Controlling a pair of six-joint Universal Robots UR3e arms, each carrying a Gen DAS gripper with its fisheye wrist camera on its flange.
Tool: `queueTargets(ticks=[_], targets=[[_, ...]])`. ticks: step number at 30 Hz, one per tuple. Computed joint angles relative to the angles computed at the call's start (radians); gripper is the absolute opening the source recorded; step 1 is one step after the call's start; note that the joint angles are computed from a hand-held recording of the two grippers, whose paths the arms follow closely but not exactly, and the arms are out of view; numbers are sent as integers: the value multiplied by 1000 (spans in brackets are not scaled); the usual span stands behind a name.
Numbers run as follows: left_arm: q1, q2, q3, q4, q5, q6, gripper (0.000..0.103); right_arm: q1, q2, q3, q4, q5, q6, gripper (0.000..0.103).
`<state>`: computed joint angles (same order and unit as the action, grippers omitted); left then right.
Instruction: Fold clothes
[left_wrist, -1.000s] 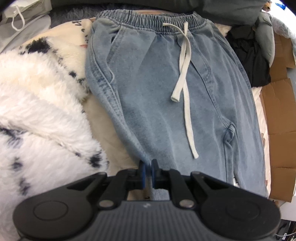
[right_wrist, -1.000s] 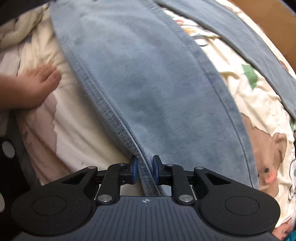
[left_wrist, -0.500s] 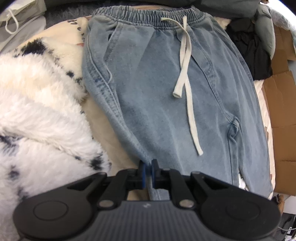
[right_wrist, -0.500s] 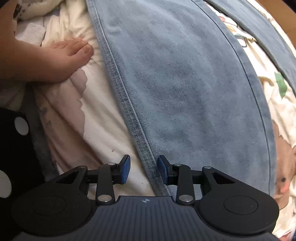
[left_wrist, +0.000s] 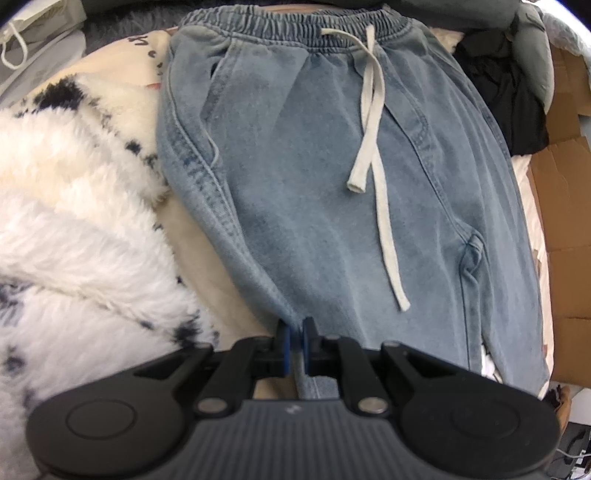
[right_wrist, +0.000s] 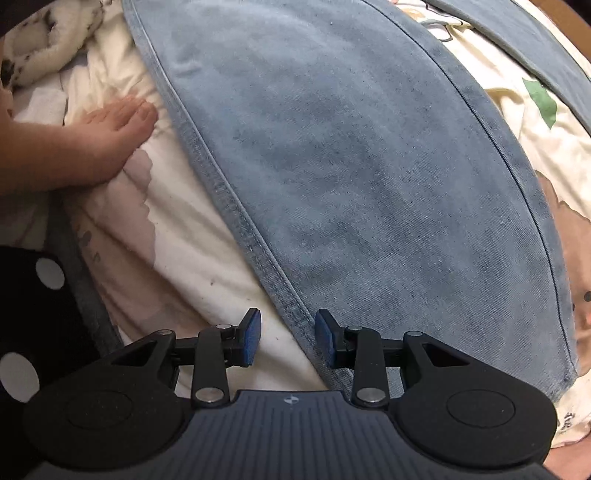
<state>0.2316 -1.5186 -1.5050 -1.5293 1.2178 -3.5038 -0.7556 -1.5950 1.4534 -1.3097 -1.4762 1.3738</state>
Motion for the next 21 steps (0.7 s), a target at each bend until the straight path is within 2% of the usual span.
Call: queueTargets(ticks=[5,9,14,21], targets=[[10,2,-5,-4,-9,10,7,11,-68,65,8,28,-77,40],[3,-3,-1,-4,-1,12,7,20,-126,171,-77,40,-122,40],[-9,-12,7,-5,17,15,7,-5,-191,263,-143,60,-239,40],[-25,-29,15,3,31,10,7,-6,-186,255,-183,47,-205,39]])
